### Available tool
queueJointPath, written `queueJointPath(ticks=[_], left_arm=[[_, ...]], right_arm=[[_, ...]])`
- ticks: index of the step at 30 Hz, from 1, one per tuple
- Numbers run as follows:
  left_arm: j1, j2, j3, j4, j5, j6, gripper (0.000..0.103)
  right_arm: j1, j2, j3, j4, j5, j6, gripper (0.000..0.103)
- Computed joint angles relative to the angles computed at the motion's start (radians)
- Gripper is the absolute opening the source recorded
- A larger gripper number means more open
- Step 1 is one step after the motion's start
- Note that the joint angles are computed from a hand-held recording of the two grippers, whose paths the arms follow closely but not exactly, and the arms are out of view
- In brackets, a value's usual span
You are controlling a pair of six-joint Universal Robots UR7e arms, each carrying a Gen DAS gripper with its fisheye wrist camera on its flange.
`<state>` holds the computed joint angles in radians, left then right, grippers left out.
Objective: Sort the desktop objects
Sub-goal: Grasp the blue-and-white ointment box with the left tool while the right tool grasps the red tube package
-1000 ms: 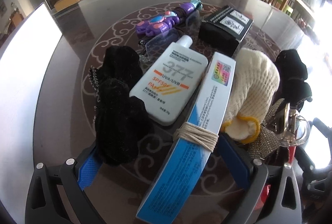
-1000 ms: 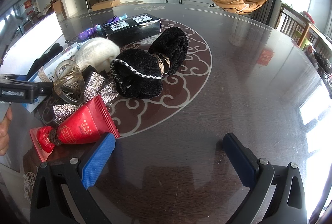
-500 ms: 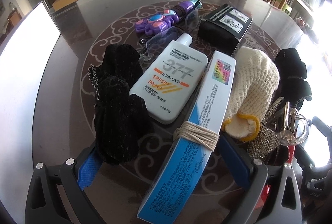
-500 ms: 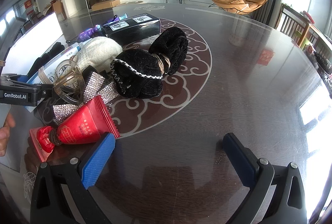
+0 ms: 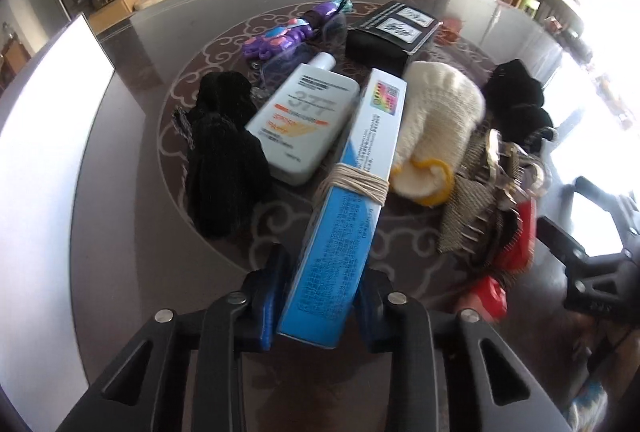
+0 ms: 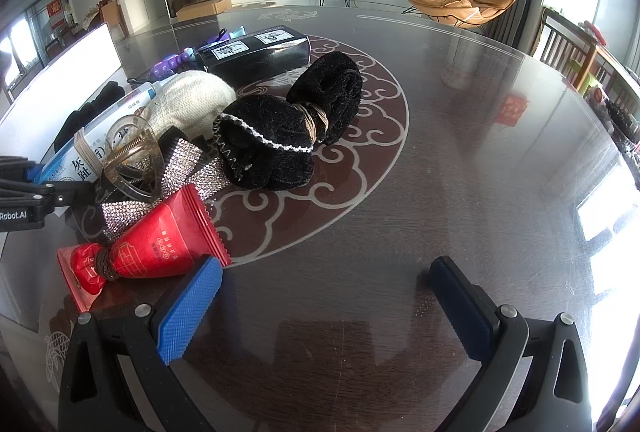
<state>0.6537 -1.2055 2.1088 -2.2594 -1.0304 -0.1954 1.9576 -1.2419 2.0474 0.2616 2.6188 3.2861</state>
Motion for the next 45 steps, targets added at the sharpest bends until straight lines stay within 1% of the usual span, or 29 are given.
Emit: queueJointPath(ticks=[3, 6, 10, 11, 12, 13, 15, 17, 19, 21, 23, 24, 25, 27, 29, 32, 33, 35, 37, 38, 39, 40, 41, 43, 45], left_arm=[[0.007, -0.049, 0.04, -0.025, -0.047, -0.013, 0.025], [0.017, -0.129, 0.089, -0.033, -0.105, -0.035, 0.023], [0.084, -0.235, 0.116, -0.018, -0.233, -0.041, 0.023], [0.096, -0.248, 0.113, -0.003, -0.242, -0.044, 0.024], [0.103, -0.263, 0.111, 0.017, -0.238, -0.053, 0.028], [0.103, -0.275, 0.107, 0.042, -0.217, -0.07, 0.033], [0.09, -0.292, 0.105, 0.07, -0.156, -0.086, 0.042], [0.082, -0.287, 0.099, 0.061, -0.094, -0.086, 0.043], [0.082, -0.262, 0.084, 0.045, -0.071, -0.072, 0.043], [0.075, -0.238, 0.078, 0.017, -0.074, -0.025, 0.044], [0.065, -0.217, 0.077, 0.001, -0.085, 0.042, 0.059], [0.062, -0.209, 0.073, 0.001, -0.09, 0.072, 0.074], [0.055, -0.199, 0.078, -0.018, -0.087, 0.111, 0.077], [0.046, -0.182, 0.084, -0.041, -0.073, 0.172, 0.078], [0.035, -0.144, 0.074, -0.024, -0.033, 0.219, 0.078], [0.027, -0.107, 0.085, -0.04, 0.026, 0.259, 0.078], [0.027, -0.099, 0.085, -0.042, 0.036, 0.269, 0.08], [0.038, -0.1, 0.092, -0.084, 0.033, 0.284, 0.085], [0.052, -0.089, 0.085, -0.094, 0.025, 0.267, 0.092], [0.064, -0.083, 0.082, -0.103, 0.012, 0.254, 0.1], [0.076, -0.079, 0.081, -0.11, -0.003, 0.24, 0.103], [0.08, -0.085, 0.099, -0.158, -0.01, 0.241, 0.103], [0.076, -0.089, 0.121, -0.202, -0.002, 0.259, 0.103], [0.071, -0.092, 0.146, -0.252, -0.003, 0.264, 0.103], [0.071, -0.092, 0.155, -0.275, -0.002, 0.267, 0.103]], right_arm=[[0.0, 0.0, 0.0, 0.0, 0.0, 0.0, 0.103], [0.0, 0.0, 0.0, 0.0, 0.0, 0.0, 0.103], [0.0, 0.0, 0.0, 0.0, 0.0, 0.0, 0.103], [0.0, 0.0, 0.0, 0.0, 0.0, 0.0, 0.103], [0.0, 0.0, 0.0, 0.0, 0.0, 0.0, 0.103], [0.0, 0.0, 0.0, 0.0, 0.0, 0.0, 0.103], [0.0, 0.0, 0.0, 0.0, 0.0, 0.0, 0.103], [0.0, 0.0, 0.0, 0.0, 0.0, 0.0, 0.103], [0.0, 0.0, 0.0, 0.0, 0.0, 0.0, 0.103], [0.0, 0.0, 0.0, 0.0, 0.0, 0.0, 0.103], [0.0, 0.0, 0.0, 0.0, 0.0, 0.0, 0.103], [0.0, 0.0, 0.0, 0.0, 0.0, 0.0, 0.103], [0.0, 0.0, 0.0, 0.0, 0.0, 0.0, 0.103], [0.0, 0.0, 0.0, 0.0, 0.0, 0.0, 0.103], [0.002, 0.001, -0.001, 0.002, 0.001, 0.003, 0.103], [0.0, 0.0, 0.0, 0.0, 0.0, 0.001, 0.103], [0.0, 0.0, 0.0, 0.0, 0.0, 0.001, 0.103], [0.0, 0.0, 0.0, 0.0, 0.0, 0.001, 0.103], [0.0, 0.0, 0.0, 0.0, 0.0, 0.0, 0.103], [0.001, 0.0, 0.0, 0.001, 0.0, 0.001, 0.103], [0.0, 0.0, 0.001, 0.0, 0.0, 0.0, 0.103], [0.002, 0.002, 0.0, 0.001, 0.001, 0.003, 0.103], [0.003, 0.002, -0.001, 0.003, 0.001, 0.004, 0.103], [0.004, 0.003, -0.001, 0.004, 0.001, 0.006, 0.103], [0.003, 0.002, -0.001, 0.004, 0.001, 0.005, 0.103]])
